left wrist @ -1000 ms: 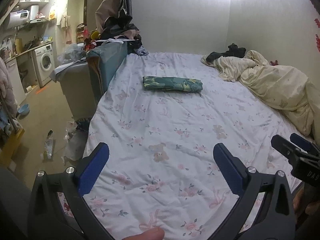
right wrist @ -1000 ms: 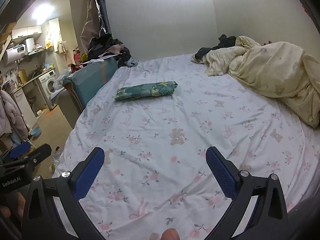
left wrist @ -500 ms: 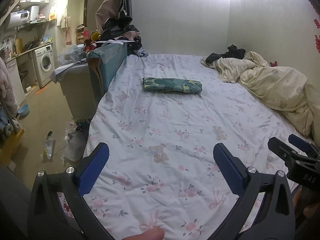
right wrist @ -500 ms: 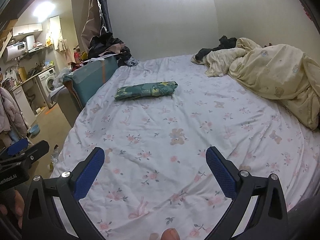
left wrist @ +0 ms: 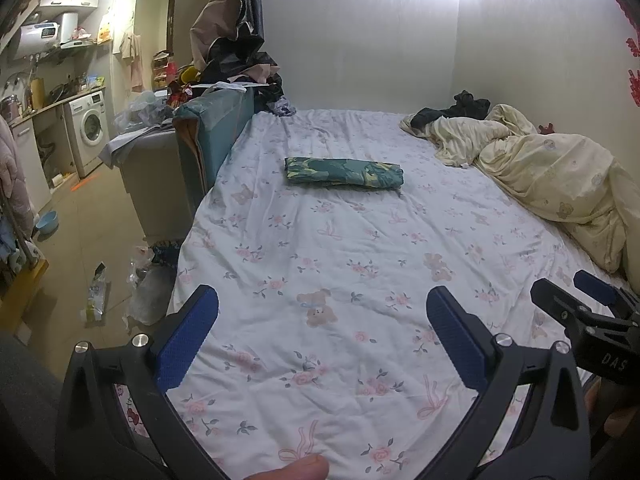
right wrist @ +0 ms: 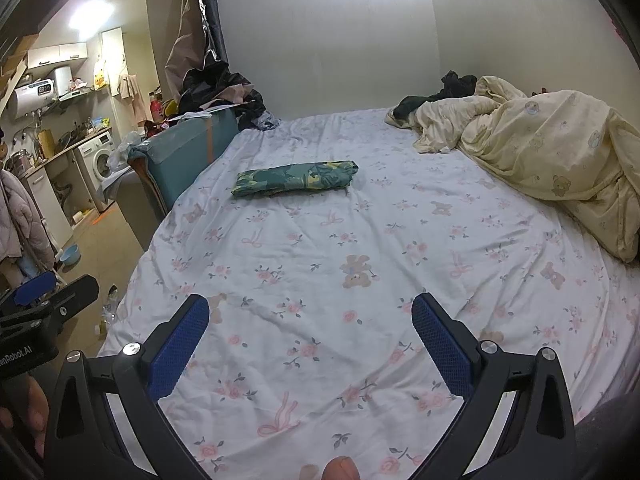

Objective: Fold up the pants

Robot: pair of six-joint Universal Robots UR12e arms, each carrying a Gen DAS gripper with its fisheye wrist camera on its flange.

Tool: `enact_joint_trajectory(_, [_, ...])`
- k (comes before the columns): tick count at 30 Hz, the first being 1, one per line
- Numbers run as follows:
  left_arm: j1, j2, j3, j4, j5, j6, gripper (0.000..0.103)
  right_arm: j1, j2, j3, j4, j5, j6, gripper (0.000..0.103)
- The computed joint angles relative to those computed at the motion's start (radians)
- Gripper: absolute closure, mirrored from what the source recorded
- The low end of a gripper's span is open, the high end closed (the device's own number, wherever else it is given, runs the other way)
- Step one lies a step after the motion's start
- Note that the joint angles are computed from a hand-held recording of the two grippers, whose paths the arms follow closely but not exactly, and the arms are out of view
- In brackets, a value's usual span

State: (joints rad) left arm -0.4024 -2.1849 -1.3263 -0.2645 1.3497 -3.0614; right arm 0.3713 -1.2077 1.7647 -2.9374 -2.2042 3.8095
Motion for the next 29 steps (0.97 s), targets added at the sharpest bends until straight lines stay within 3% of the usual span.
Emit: enact_joint_trajectory(29, [-0.003, 0.004, -0.005, 0.005, 0.008, -0.016, 0.000, 0.002, 0.003, -0.001, 0.005, 0.002, 0.006, 0.000])
